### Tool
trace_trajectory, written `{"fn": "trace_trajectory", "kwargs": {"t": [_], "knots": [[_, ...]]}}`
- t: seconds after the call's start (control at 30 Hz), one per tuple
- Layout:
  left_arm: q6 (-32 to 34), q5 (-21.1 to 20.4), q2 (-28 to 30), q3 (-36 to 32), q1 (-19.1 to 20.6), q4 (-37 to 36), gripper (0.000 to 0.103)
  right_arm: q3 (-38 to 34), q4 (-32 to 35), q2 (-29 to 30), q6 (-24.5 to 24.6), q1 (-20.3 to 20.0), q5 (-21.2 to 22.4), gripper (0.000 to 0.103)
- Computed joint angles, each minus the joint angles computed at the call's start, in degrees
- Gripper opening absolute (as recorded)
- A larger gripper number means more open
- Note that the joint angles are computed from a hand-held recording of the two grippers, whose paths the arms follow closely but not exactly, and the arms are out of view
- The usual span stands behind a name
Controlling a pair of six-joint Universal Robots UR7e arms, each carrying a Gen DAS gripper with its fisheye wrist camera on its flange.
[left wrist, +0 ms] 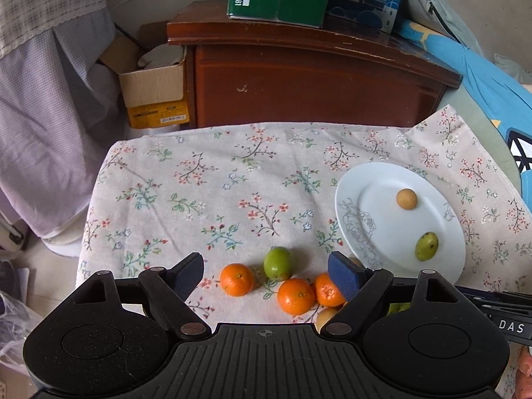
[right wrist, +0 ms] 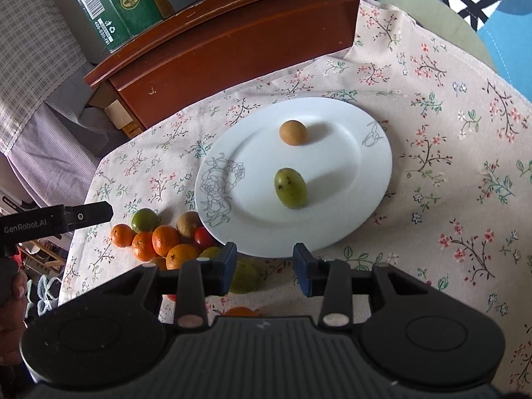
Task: Organize fruits
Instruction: 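Grasp a tangerine with the left gripper while the right gripper grasps another tangerine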
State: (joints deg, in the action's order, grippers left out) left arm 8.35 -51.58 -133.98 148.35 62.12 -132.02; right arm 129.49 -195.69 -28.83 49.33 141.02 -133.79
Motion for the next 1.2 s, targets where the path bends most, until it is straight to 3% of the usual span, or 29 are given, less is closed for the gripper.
{"fn": "trace_trajectory", "kwargs": {"t": [0.2, 0.43, 0.63, 0.9, 1.2], "knots": [[0.06, 1.89, -2.90, 0.23, 1.41, 1.95, 0.084, 0.17, 1.17, -0.26, 1.07, 1.86, 0.47, 0.039], [6.54, 3.99, -2.11, 2.27, 3.39, -3.45, 0.083, 0.18, 3.87, -0.07, 3.80, 3.70, 1.42, 0.039], [13.06, 1.46, 2.00, 3.33, 7.67, -13.15, 0.082, 0.27, 5.43, 0.44, 6.91, 5.08, 2.70, 0.041], [19.80, -4.42, 8.02, 3.57, 12.20, -23.67, 0.080, -0.12, 6.25, 1.12, 7.57, 5.13, 3.20, 0.041], [22.11, -7.60, 14.39, 3.03, 15.94, -29.19, 0.064, -0.95, 6.06, 2.04, 5.91, 4.77, 3.52, 0.042]]}}
